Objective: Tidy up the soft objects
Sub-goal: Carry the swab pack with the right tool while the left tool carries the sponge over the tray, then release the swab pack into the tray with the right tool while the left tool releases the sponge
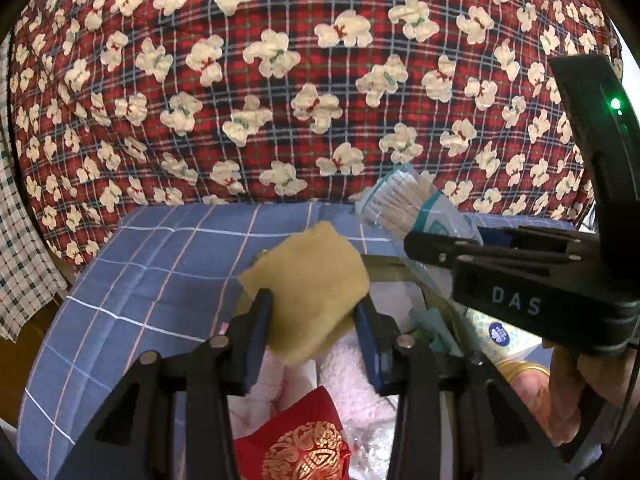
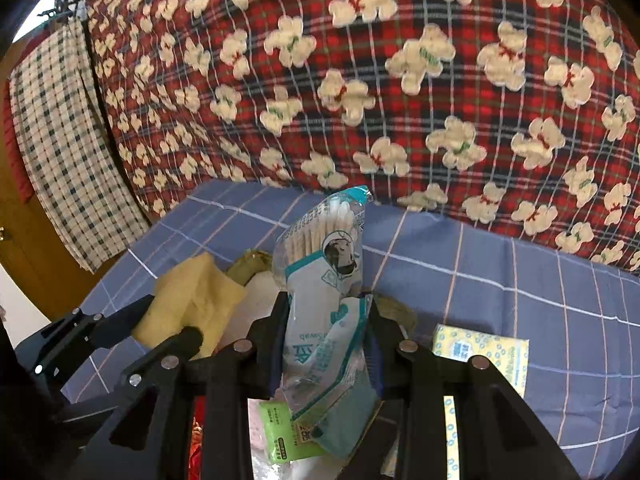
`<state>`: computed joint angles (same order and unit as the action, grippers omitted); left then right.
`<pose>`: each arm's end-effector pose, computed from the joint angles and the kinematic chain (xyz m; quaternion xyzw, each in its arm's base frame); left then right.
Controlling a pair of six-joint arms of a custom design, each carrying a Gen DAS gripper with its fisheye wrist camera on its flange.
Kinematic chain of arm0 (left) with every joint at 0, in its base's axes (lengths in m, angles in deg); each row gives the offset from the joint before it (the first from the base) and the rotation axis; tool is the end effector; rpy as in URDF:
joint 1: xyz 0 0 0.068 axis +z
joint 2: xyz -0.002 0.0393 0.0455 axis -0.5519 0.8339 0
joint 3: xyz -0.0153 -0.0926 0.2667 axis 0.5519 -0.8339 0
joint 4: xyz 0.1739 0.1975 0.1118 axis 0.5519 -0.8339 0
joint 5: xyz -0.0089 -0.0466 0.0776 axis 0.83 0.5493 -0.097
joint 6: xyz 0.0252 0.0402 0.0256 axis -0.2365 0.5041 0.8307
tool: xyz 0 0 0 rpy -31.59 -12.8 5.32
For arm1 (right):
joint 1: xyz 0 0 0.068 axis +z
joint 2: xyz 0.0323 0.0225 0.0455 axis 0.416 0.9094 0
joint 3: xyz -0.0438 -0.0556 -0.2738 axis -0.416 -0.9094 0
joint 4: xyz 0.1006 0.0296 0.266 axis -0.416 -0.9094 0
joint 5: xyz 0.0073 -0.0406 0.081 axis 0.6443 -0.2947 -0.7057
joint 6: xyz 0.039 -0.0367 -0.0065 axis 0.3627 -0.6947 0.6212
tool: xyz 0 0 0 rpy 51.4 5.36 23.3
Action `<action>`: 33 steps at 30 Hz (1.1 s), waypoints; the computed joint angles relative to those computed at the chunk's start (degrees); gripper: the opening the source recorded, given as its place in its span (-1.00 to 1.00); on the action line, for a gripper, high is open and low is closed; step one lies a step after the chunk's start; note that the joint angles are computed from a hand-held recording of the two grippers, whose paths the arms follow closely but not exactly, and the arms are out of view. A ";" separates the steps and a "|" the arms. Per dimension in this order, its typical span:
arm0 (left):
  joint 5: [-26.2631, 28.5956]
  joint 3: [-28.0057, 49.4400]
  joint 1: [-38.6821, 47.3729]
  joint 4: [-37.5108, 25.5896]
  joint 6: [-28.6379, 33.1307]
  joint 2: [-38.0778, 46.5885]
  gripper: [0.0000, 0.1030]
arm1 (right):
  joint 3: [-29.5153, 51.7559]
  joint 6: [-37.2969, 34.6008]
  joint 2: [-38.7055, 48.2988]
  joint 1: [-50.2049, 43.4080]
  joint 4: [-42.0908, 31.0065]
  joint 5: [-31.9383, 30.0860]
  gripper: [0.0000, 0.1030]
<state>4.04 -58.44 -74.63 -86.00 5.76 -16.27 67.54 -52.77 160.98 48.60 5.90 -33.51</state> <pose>0.1795 -0.1337 0.1914 0.0049 0.8951 -0.0224 0.4453 0.2620 0.1199 0.2089 -0.1706 0.8984 0.1365 0.3811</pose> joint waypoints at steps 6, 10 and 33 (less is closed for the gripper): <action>2.88 -0.33 1.46 0.52 0.76 1.87 -0.23 | 1.22 0.02 3.36 1.58 -1.17 1.36 -0.30; 3.86 -0.26 1.92 0.54 1.17 2.99 -0.21 | 1.89 0.03 5.51 2.84 -1.66 2.34 -0.30; 4.66 -0.91 2.24 -2.54 0.96 3.52 0.39 | -2.61 2.05 2.44 3.49 -0.34 -1.02 0.30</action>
<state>8.71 -59.35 -72.39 -88.54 6.72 -12.75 64.92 -50.72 163.43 52.09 5.56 -34.54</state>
